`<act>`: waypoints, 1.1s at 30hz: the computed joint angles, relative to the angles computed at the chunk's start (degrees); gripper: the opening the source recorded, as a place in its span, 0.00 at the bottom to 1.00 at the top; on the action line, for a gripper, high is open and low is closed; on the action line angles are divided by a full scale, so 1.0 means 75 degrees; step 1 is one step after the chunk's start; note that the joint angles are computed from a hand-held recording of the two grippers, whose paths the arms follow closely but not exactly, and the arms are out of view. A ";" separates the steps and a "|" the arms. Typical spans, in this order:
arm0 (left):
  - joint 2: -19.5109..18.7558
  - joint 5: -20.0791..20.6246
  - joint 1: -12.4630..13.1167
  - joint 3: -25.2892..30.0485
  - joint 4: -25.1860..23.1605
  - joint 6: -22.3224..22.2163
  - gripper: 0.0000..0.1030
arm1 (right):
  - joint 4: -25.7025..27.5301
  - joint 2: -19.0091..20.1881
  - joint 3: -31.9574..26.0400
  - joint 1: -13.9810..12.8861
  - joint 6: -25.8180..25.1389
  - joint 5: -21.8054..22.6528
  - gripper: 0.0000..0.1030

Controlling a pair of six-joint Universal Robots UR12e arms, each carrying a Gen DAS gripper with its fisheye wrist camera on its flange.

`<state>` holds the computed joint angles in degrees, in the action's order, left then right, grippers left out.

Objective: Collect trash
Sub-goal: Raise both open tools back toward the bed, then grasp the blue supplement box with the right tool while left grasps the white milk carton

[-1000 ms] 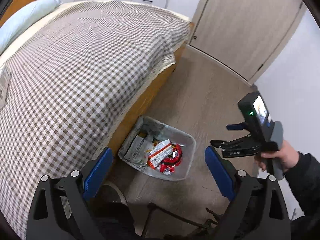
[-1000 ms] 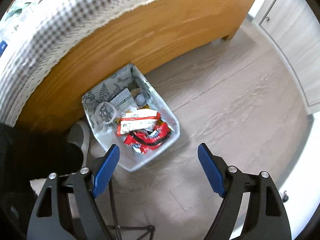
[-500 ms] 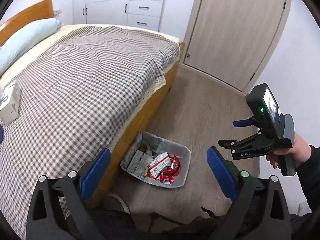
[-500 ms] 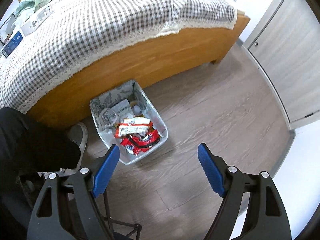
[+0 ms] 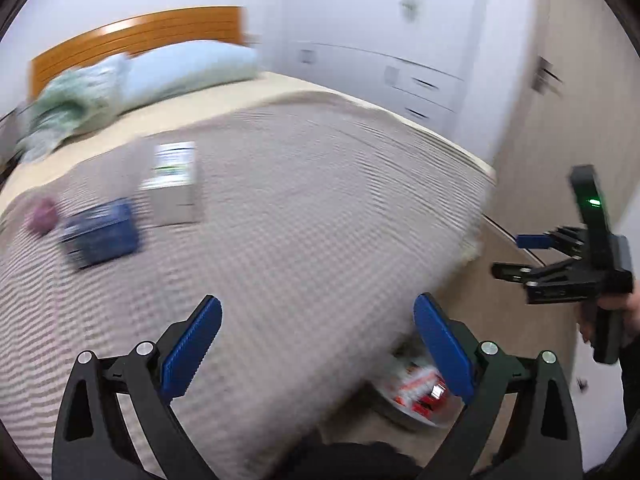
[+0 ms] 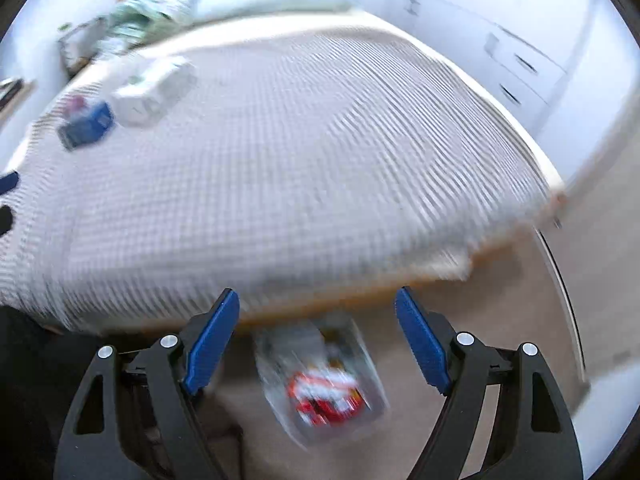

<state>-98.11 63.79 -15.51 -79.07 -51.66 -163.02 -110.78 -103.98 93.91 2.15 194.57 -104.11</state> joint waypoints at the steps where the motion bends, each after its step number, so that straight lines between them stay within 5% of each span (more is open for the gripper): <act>1: -0.0067 0.0133 0.0143 0.0058 0.0104 -0.0207 0.91 | -0.0216 0.0180 -0.0132 0.0051 -0.0129 0.0118 0.75; 6: -0.0390 0.1015 0.0715 0.0319 0.0263 -0.1058 0.91 | -0.1226 0.1182 -0.0891 0.0400 -0.0966 0.0835 0.75; 12: -0.0671 0.1714 0.1324 0.0438 0.0263 -0.1850 0.91 | -0.1947 0.2464 -0.1962 0.0653 -0.2997 0.2555 0.75; 16: -0.0738 0.1924 0.1520 0.0423 0.0186 -0.2076 0.91 | -0.0903 0.3725 -0.3496 0.0703 -0.4378 0.3937 0.75; 19: -0.0731 0.2043 0.1647 0.0356 0.0121 -0.2039 0.91 | 0.0079 0.4733 -0.4897 0.0943 -0.5560 0.3780 0.75; 22: -0.0709 0.2074 0.1777 0.0291 0.0055 -0.1949 0.91 | 0.0821 0.5522 -0.6028 0.1137 -0.6325 0.3071 0.75; 27: -0.0698 0.2129 0.1913 0.0223 -0.0043 -0.1936 0.91 | 0.2744 0.6721 -0.7984 0.1223 -0.7376 0.2773 0.75; 29: -0.0725 0.2175 0.1930 0.0238 -0.0089 -0.1965 0.91 | 0.3064 0.6942 -0.8326 0.1229 -0.7354 0.2926 0.71; 33: -0.0755 0.2121 0.1917 0.0246 -0.0110 -0.2066 0.91 | 0.2505 0.6299 -0.7274 0.1209 -0.7483 0.3578 0.65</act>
